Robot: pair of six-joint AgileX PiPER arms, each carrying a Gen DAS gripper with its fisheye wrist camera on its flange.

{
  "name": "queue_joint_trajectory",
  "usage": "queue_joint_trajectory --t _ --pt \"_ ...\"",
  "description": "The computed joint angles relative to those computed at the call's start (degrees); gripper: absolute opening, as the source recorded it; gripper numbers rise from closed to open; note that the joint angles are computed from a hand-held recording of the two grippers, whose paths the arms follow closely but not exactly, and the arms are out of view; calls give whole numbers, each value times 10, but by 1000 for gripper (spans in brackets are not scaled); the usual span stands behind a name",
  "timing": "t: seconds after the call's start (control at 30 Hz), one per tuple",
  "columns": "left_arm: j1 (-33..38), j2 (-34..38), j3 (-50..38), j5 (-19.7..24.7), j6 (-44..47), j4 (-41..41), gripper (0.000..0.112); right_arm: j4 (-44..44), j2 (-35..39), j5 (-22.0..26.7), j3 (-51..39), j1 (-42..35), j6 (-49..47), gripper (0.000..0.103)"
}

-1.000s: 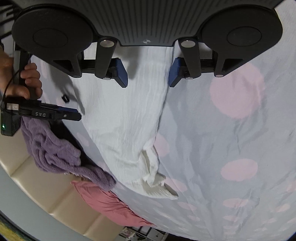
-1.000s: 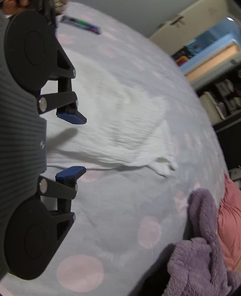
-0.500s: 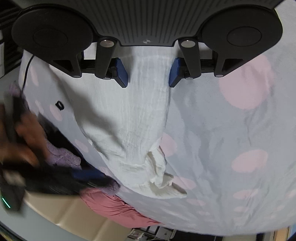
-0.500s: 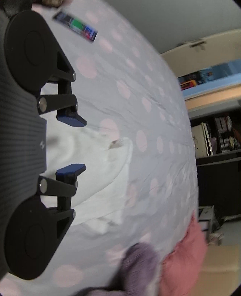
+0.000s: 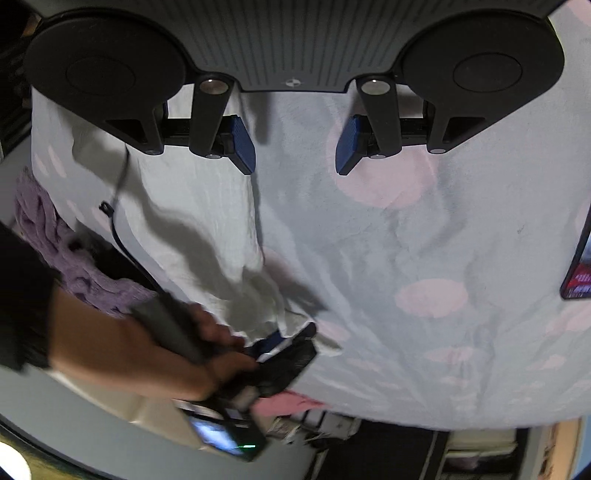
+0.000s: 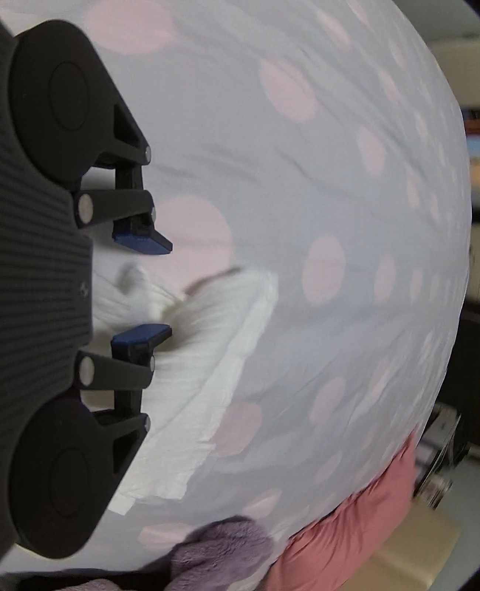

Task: Fold clothes
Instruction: 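Grasp the folded end with the right gripper and lay it along the garment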

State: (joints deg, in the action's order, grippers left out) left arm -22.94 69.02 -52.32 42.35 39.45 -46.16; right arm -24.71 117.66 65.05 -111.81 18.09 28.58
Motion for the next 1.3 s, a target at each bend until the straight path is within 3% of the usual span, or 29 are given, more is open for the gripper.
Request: queue_joint_trajectory --t 0.13,0.23,0.37,0.47,0.5,0.53,0.57,0.67,0.73,0.87,0.9,0.93,0.97,1.0,1.13,1.3 --pt "18 -18 69 -36 145 -118 46 -22 36 11 -33 -9 14 45" --pt "45 -14 80 -14 189 -167 46 -27 39 2 -38 -14 41 44" --pt "86 2 89 30 232 -226 46 36 27 -19 -39 -36 33 44" --pt "89 -6 93 29 236 -221 46 53 55 23 -75 -37 7 43" --pt "86 -7 95 25 237 -221 46 45 52 13 -62 -34 8 43" --pt "83 -10 96 20 237 -219 46 37 49 5 -52 -30 10 33" --pt "81 -12 97 17 238 -218 46 27 50 3 -53 -28 12 4" --pt "84 -13 100 18 244 -220 46 -4 34 -28 -35 -28 34 3" --pt "86 -14 101 19 246 -221 46 -44 11 -68 -10 -29 60 3" --pt "85 -15 103 17 248 -220 46 -86 -68 -231 82 -56 147 4" --pt "84 -15 103 15 248 -220 46 -57 -64 -236 73 -65 136 5" --pt "82 -15 103 13 247 -220 46 -6 -55 -224 50 -77 104 14" --pt "81 -15 103 12 248 -220 46 52 -36 -192 17 -85 72 39" --pt "82 -14 103 13 248 -221 46 87 -30 -180 4 -92 48 44" --pt "86 -7 99 20 248 -224 46 143 -91 -225 73 -108 7 44" --pt "76 -9 98 9 239 -213 46 291 -245 -232 223 -182 -111 44"
